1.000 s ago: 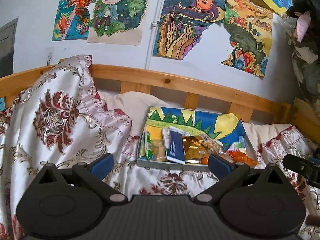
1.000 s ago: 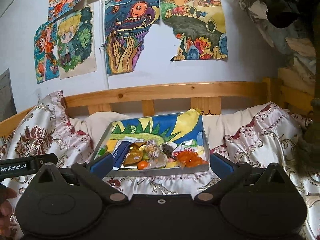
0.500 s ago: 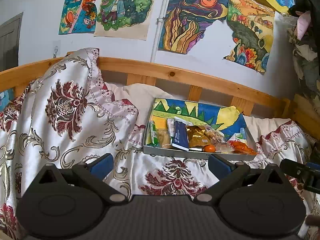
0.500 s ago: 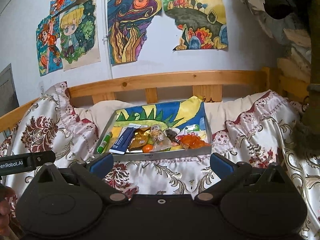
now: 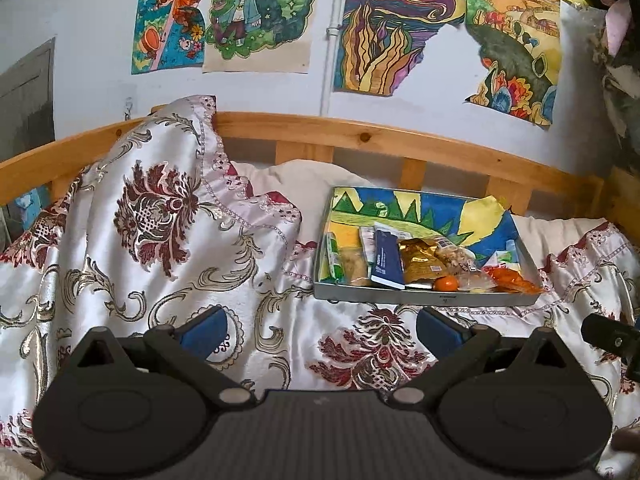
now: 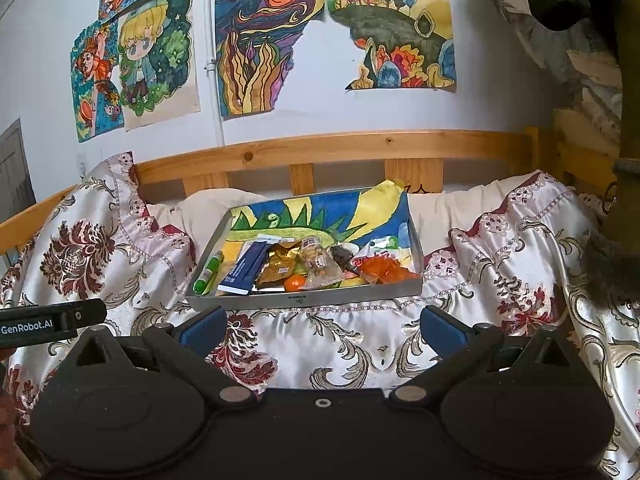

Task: Organize snacks
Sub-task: 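Lift both tools away from the tray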

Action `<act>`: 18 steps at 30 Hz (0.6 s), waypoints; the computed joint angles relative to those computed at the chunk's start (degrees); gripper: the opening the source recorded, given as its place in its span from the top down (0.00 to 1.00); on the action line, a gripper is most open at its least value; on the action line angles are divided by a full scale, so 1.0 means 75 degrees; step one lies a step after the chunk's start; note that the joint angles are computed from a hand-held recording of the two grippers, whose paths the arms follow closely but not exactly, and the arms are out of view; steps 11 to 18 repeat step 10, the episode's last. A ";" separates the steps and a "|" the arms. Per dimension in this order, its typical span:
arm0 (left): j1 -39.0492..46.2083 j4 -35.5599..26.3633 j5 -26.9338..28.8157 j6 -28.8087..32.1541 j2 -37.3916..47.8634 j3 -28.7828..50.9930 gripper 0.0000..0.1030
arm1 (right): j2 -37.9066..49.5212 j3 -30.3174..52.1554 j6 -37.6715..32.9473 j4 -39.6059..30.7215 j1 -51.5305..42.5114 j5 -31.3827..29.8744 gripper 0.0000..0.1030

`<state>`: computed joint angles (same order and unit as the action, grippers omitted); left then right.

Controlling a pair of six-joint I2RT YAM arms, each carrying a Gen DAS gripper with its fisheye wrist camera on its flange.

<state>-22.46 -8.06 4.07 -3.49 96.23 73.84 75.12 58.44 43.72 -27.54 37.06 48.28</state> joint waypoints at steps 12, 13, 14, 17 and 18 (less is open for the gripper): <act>0.0005 0.0165 0.0065 0.0125 -0.0052 -0.0122 0.00 | 0.0007 -0.0031 -0.0029 0.0021 -0.0021 -0.0046 0.01; 0.0005 0.0165 0.0065 0.0125 -0.0052 -0.0122 0.00 | 0.0007 -0.0031 -0.0029 0.0021 -0.0021 -0.0046 0.01; 0.0005 0.0165 0.0065 0.0125 -0.0052 -0.0122 0.00 | 0.0007 -0.0031 -0.0029 0.0021 -0.0021 -0.0046 0.01; 0.0005 0.0165 0.0065 0.0125 -0.0052 -0.0122 0.00 | 0.0007 -0.0031 -0.0029 0.0021 -0.0021 -0.0046 0.01; 0.0005 0.0165 0.0065 0.0125 -0.0052 -0.0122 0.00 | 0.0007 -0.0031 -0.0029 0.0021 -0.0021 -0.0046 0.01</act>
